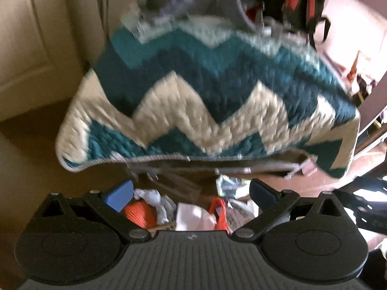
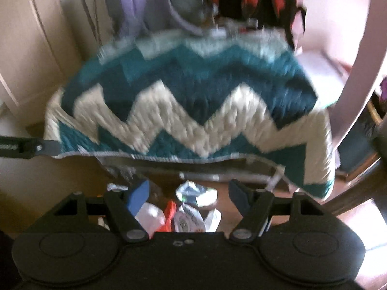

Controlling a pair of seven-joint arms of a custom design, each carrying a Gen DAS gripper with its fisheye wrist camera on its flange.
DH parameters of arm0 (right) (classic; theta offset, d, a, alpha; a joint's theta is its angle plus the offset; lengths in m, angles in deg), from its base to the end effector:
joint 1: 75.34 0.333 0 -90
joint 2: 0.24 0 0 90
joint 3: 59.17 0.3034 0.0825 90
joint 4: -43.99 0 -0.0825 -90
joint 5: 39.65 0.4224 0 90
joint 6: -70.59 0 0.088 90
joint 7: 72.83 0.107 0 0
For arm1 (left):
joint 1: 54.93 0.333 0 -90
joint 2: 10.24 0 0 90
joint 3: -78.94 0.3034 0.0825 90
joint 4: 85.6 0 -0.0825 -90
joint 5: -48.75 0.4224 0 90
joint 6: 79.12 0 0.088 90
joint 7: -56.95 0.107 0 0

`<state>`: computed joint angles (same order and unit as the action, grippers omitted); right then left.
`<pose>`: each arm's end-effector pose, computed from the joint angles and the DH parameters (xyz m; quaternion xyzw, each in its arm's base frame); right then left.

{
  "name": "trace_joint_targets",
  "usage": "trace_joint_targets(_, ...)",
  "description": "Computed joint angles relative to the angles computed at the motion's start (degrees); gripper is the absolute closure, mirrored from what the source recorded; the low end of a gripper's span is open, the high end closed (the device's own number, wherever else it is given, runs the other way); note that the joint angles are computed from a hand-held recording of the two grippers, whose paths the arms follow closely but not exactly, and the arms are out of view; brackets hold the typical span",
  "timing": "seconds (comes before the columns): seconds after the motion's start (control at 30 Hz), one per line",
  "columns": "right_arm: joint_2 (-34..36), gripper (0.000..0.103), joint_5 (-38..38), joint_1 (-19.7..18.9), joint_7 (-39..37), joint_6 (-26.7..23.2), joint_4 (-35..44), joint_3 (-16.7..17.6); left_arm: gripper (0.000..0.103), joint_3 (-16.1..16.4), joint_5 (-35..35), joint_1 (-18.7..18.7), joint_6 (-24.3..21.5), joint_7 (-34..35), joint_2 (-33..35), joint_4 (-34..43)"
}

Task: Collect trash
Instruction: 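Lower the right tool onto the white snack wrapper and close it while the left tool grasps the white tissue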

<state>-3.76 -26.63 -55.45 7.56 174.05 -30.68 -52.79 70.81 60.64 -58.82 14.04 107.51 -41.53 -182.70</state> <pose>0.4995 0.2711 0.8137 -0.8530 0.4289 -0.0768 0.2873 0.3831 -0.0892 0.8293 -0.8328 0.4828 -0.1730 0.2085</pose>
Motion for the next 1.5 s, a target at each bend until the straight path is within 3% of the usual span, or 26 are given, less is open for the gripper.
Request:
trace_joint_targets(0.13,3.8,0.031,-0.9,0.4,1.3,-0.9,-0.5,0.2,0.000,1.0,-2.4,-1.4,3.6,1.3,-0.9,-6.7)
trace_joint_targets(0.27,8.0,0.031,-0.9,0.8,3.2,-3.3,0.9,0.0,0.000,1.0,-5.4,-2.6,1.3,3.2,1.8,-8.0)
trace_joint_targets(0.4,11.2,0.031,0.5,0.6,4.6,-4.1,0.6,-0.6,0.000,0.9,-9.0,-4.1,3.2,3.9,2.4,-11.5)
trace_joint_targets(0.63,12.2,0.032,1.7,0.2,8.8,-2.6,-6.1,-1.1,0.001,0.9,-14.8,-5.8,6.5,1.9,2.8,-18.1)
trace_joint_targets(1.07,14.6,0.034,2.0,1.6,-6.2,-0.1,-10.5,0.3,0.001,3.5,-11.2,-0.6,8.9,-3.5,1.5,-28.1)
trace_joint_targets(1.33,16.1,0.034,1.6,2.0,-10.8,0.9,-11.6,0.3,0.011,5.1,-14.4,0.0,11.2,1.3,3.2,-31.7)
trace_joint_targets(1.4,16.4,0.035,1.3,2.3,-11.4,1.6,-12.0,0.4,0.020,5.4,-15.7,0.1,12.0,2.2,3.7,-32.3)
trace_joint_targets(1.43,16.6,0.037,1.3,2.4,-11.7,1.7,-12.0,0.4,0.023,5.5,-16.2,0.2,12.2,2.5,3.7,-32.7)
trace_joint_targets(1.5,17.1,0.061,0.7,2.7,-11.9,1.9,-11.8,0.4,0.033,5.5,-17.1,0.4,12.5,2.3,3.6,-33.4)
